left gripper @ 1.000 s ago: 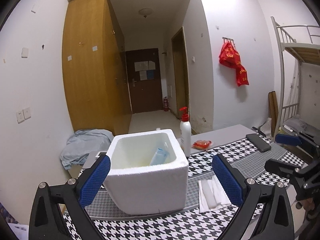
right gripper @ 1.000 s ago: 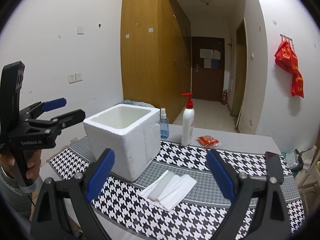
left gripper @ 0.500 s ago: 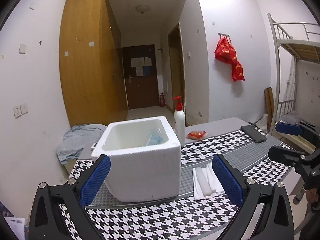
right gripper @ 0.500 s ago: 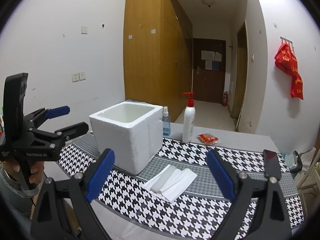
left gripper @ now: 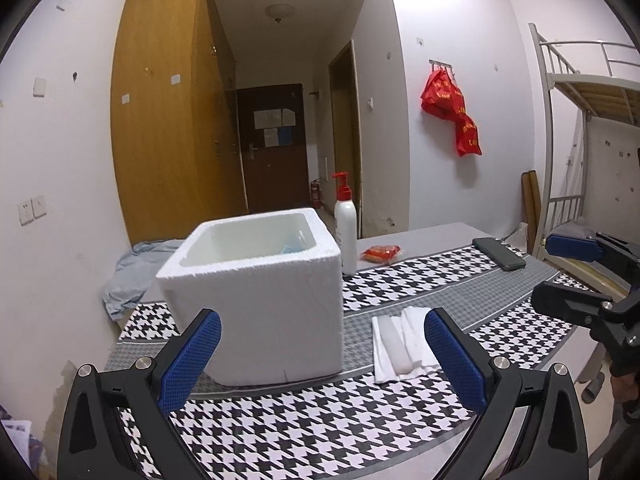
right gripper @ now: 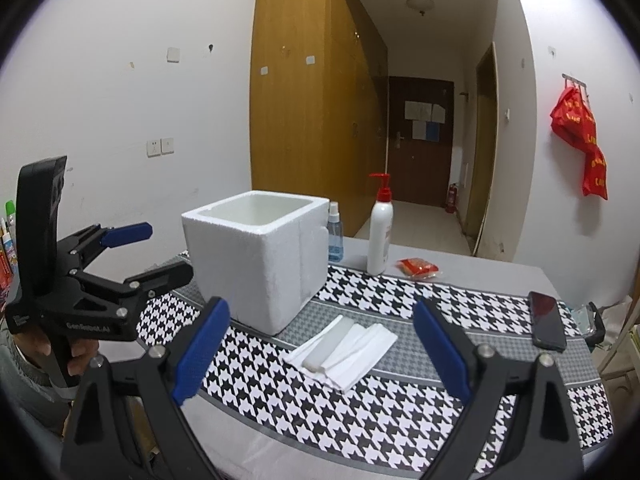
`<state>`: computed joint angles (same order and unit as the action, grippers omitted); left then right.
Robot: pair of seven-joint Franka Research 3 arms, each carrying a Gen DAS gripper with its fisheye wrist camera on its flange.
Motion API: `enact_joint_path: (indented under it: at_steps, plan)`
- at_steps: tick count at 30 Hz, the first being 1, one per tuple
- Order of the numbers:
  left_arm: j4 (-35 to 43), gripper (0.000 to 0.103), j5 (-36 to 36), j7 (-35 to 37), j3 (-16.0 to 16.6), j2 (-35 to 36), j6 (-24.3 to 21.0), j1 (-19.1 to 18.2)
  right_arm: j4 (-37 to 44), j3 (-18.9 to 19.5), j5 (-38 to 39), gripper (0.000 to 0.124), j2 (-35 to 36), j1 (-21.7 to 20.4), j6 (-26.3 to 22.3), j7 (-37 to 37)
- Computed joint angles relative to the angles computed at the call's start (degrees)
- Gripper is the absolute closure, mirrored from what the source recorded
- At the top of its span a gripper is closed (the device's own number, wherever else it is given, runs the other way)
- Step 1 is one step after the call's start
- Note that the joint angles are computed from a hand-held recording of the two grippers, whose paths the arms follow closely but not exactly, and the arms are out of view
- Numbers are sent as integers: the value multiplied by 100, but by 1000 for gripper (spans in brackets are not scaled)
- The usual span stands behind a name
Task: Organize soft objects
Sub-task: 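Withdraw both tools from the box back toward the white tissues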
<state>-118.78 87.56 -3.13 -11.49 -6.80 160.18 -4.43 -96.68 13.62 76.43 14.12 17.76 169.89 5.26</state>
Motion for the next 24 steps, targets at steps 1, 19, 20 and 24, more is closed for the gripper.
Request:
enact_joint_path:
  at_steps: [1, 19, 20, 24]
  plan:
    - [1, 1, 20, -23, -4, 21, 21, -4, -7, 2, -6, 29, 4, 8, 21, -1]
    - [461, 1, -364, 372, 73, 678, 354, -260, -163, -6, -87, 29, 45, -125, 86, 198]
    - [517, 1, -388, 410, 81, 743, 386, -285, -175, -16, -85, 29, 43, -130, 106, 215]
    - [653, 1, -761, 784, 151, 947, 556, -350, -229, -52, -172, 29, 50, -148, 245, 321]
